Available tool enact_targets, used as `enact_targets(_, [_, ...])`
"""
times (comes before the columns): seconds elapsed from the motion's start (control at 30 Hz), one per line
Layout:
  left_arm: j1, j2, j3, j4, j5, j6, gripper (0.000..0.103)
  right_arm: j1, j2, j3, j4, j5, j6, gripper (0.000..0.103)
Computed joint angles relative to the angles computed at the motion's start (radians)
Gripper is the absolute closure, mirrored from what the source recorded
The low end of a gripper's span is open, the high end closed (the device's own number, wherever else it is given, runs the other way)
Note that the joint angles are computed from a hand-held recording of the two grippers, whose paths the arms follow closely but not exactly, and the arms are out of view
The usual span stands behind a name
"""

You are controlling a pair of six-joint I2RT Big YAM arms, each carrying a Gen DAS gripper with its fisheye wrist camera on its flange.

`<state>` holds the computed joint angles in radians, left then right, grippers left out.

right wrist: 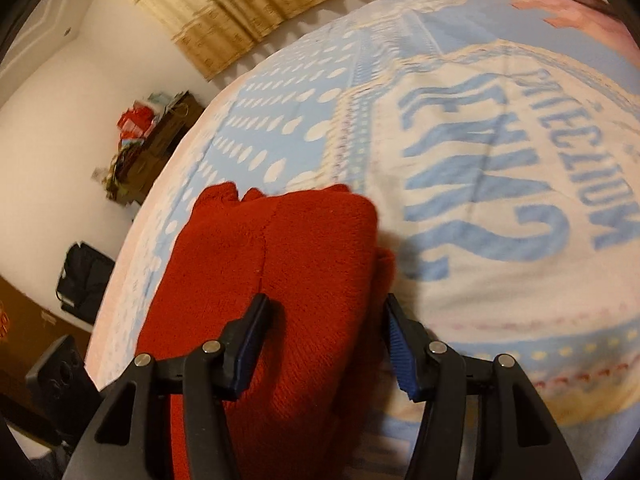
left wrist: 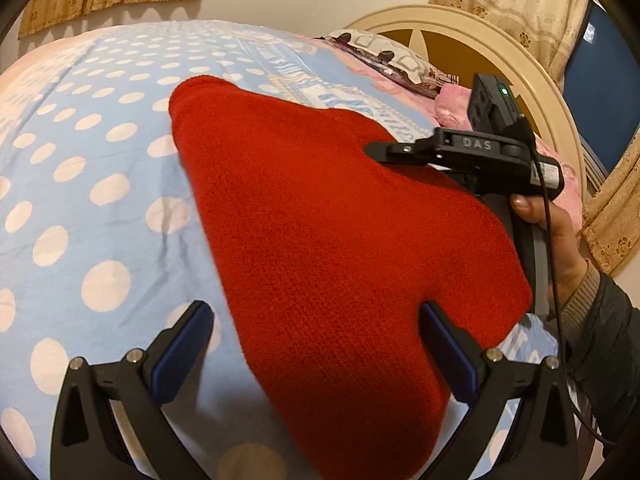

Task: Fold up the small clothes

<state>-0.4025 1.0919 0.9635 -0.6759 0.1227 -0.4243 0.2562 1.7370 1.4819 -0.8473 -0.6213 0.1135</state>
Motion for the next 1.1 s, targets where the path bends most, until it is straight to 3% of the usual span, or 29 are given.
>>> enact_targets(0.23, [-0.004, -0.017, -0.014, -0.003, -0.003, 0.006, 0.000, -0.022, 0.019, -0.020, 0.081, -0.082, 0.089, 0.063])
enact_targets(0.43, [-0.005, -0.013, -0.009, -0.008, -0.001, 0.008, 0.000, -0.002, 0.016, -0.023, 0.087, -0.090, 0.048, 0.070])
enact_targets(0.53, [-0.008, -0.012, -0.007, -0.010, -0.005, 0.009, 0.000, -0.012, 0.026, -0.023, 0.092, -0.121, 0.069, 0.071])
enact_targets(0.83, [-0.019, -0.006, 0.000, -0.011, -0.001, 0.026, 0.000, -0.014, 0.003, -0.056, 0.125, -0.113, 0.088, 0.073])
enact_targets(1.1, [-0.021, -0.015, 0.009, -0.026, 0.013, 0.050, 0.025, -0.001, -0.034, -0.085, 0.151, -0.065, 0.091, 0.075])
